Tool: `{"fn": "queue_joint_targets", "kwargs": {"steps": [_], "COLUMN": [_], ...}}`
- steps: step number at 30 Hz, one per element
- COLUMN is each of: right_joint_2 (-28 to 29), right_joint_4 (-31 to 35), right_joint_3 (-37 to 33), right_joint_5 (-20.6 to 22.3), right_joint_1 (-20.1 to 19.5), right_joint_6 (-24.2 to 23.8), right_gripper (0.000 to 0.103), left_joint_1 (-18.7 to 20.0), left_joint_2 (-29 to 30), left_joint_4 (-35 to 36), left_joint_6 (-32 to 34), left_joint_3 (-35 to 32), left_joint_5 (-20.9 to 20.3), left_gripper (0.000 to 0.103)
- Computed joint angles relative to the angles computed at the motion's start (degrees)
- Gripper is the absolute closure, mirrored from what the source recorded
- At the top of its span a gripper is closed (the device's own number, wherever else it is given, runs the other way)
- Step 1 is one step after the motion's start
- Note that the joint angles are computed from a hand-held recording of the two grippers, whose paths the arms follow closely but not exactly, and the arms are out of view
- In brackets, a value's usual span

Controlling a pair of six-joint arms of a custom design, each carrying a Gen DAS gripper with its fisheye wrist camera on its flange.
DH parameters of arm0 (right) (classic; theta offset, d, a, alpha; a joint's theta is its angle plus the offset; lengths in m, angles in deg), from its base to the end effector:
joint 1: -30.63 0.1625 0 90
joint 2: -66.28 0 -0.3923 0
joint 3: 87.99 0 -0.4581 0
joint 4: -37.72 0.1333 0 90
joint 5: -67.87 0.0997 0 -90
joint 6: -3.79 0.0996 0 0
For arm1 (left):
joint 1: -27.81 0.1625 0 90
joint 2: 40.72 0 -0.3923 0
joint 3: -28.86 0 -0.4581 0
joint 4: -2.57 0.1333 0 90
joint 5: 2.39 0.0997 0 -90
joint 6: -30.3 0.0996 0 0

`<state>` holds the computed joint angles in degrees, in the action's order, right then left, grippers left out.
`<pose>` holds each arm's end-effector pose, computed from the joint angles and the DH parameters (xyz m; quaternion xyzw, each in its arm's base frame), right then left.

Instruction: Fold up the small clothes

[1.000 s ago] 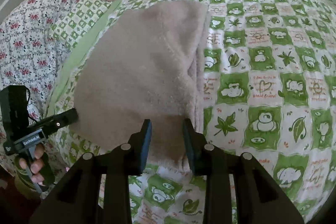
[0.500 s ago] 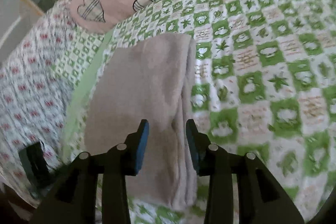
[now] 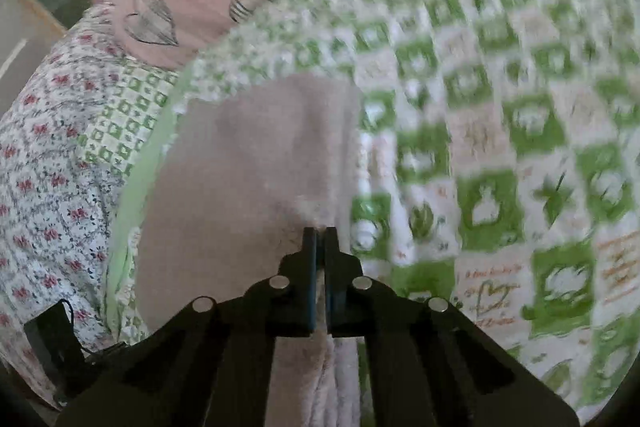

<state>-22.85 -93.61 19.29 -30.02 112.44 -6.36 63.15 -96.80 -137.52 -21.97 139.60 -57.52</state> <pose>0.0370 -0.5830 0.3606 0.0029 -0.9774 0.1871 0.0985 -0.3604 -0.4888 0.0249 0.0318 0.9528 -0.2179 0.2088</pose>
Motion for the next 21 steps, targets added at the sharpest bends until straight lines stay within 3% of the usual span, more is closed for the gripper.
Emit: {"fn": "queue_joint_targets", "kwargs": {"steps": [3, 5, 8, 10, 12, 13, 15, 17, 18, 21], "right_joint_2": [-2.25, -4.82, -8.04, -8.65, -8.92, -9.49, -11.55, -11.90, -12.16, -14.10], "right_joint_4": [-2.29, -3.28, 2.29, 4.49, 3.16, 2.92, 3.25, 3.09, 2.84, 4.16], "right_joint_3": [1.55, 3.01, 4.50, 5.80, 8.54, 9.55, 10.41, 10.22, 10.12, 9.83], "right_joint_5": [-1.95, -1.18, 0.12, -4.34, -12.86, -13.62, -9.87, -11.87, -12.73, -10.28], "right_joint_1": [1.61, 2.51, 3.80, 5.02, 5.52, 4.54, 2.10, 2.68, 3.03, 2.94], "right_joint_6": [-0.42, -3.36, -7.86, -9.33, -10.82, -10.75, -8.71, -7.82, -8.00, -7.26], "right_gripper": [0.098, 0.098, 0.098, 0.098, 0.098, 0.098, 0.098, 0.096, 0.084, 0.081], "left_joint_1": [-0.11, -0.20, -0.24, -0.38, -0.47, -0.40, -0.66, -0.82, -1.10, -1.67], "left_joint_2": [0.02, 0.00, 0.16, 0.40, 0.49, 0.43, 0.44, 0.18, -0.05, -1.05], "left_joint_4": [-0.43, -0.50, -0.68, -0.56, -0.57, -0.75, -0.03, 0.70, 1.09, 1.37], "left_joint_6": [-0.27, 0.10, 0.56, 0.84, 1.06, 1.36, 1.32, 1.35, 0.87, -0.23], "left_joint_3": [0.20, 0.30, 0.27, 0.09, 0.10, 0.23, 0.26, 0.38, 0.51, 1.13], "left_joint_5": [0.07, 0.05, -0.02, 0.02, -0.20, -0.61, -0.75, -0.61, -0.33, 0.15], "left_gripper": [0.075, 0.074, 0.070, 0.068, 0.068, 0.068, 0.068, 0.068, 0.067, 0.067]}}
